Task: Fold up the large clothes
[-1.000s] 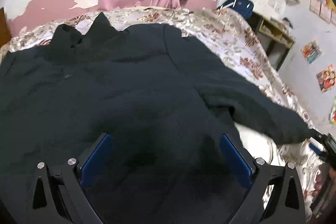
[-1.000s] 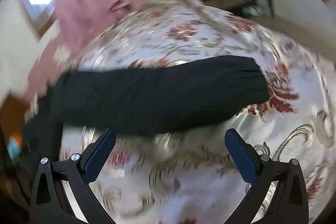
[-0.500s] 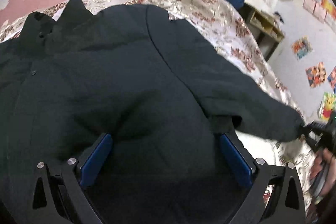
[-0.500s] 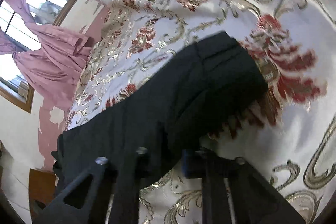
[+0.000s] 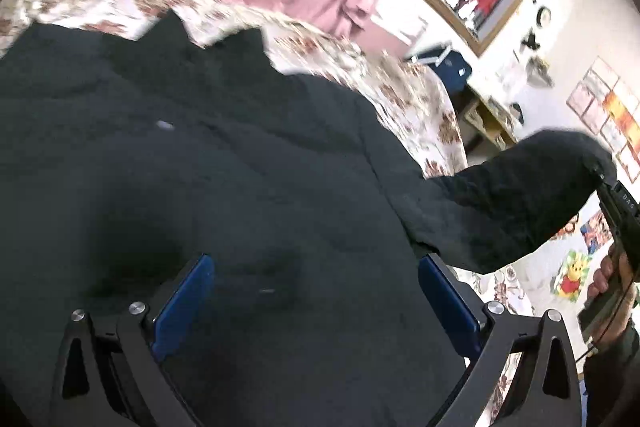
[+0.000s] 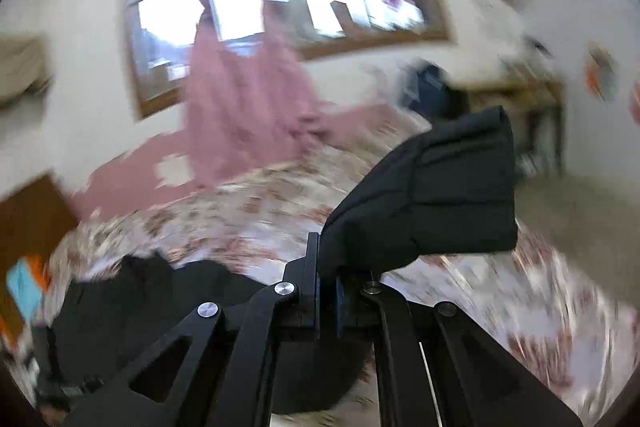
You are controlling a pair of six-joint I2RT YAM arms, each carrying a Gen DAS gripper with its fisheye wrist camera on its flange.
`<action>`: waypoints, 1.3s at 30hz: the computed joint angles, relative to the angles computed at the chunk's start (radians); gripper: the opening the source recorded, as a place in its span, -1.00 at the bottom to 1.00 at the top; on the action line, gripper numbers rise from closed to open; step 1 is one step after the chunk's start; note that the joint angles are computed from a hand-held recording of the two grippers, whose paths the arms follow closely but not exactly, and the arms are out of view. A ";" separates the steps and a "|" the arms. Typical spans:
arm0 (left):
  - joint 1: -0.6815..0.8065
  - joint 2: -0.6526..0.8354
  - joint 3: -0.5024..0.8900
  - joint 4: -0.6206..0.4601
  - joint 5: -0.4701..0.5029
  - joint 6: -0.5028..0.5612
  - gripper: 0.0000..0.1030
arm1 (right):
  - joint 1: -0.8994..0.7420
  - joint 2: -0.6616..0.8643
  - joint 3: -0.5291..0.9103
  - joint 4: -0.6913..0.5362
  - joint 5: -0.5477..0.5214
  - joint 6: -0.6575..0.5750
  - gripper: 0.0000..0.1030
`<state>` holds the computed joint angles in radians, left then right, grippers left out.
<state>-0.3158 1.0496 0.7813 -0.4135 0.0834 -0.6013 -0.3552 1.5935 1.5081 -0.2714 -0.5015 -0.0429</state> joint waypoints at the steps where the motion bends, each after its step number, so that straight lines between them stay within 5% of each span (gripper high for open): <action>1: 0.071 -0.068 -0.003 -0.061 0.043 0.033 1.00 | 0.046 -0.022 0.002 -0.015 0.014 -0.035 -0.90; 8: 0.614 -0.298 -0.004 -0.309 0.423 0.260 0.99 | 0.490 -0.104 -0.001 -0.192 0.194 -0.301 -0.90; 14: 0.988 -0.275 -0.021 -0.470 0.774 0.485 0.97 | 0.742 -0.083 -0.078 -0.290 0.299 -0.302 -0.90; 17: 1.046 -0.202 -0.074 -0.484 0.886 0.525 0.97 | 0.808 -0.083 -0.173 -0.317 0.327 -0.298 -0.90; 24: 0.795 -0.194 -0.230 -0.237 0.804 0.322 0.97 | 0.832 -0.134 -0.394 -0.369 0.293 -0.351 -0.76; 26: 0.729 -0.195 -0.231 -0.210 0.773 0.275 0.96 | 0.797 -0.196 -0.432 -0.397 0.217 -0.363 -0.45; 28: 0.678 -0.188 -0.225 -0.213 0.747 0.233 0.93 | 0.736 -0.297 -0.483 -0.449 0.119 -0.394 0.30; 33: 0.597 -0.187 -0.248 -0.238 0.666 0.134 0.68 | 0.616 -0.614 -0.625 -0.598 0.060 -0.455 0.32; 38: 0.440 -0.116 -0.257 -0.125 0.455 -0.006 0.11 | 0.314 -0.717 -0.670 -0.759 -0.053 -0.638 0.33; 39: 0.415 -0.095 -0.248 -0.115 0.412 -0.023 -0.15 | 0.244 -0.738 -0.669 -0.818 -0.078 -0.695 0.33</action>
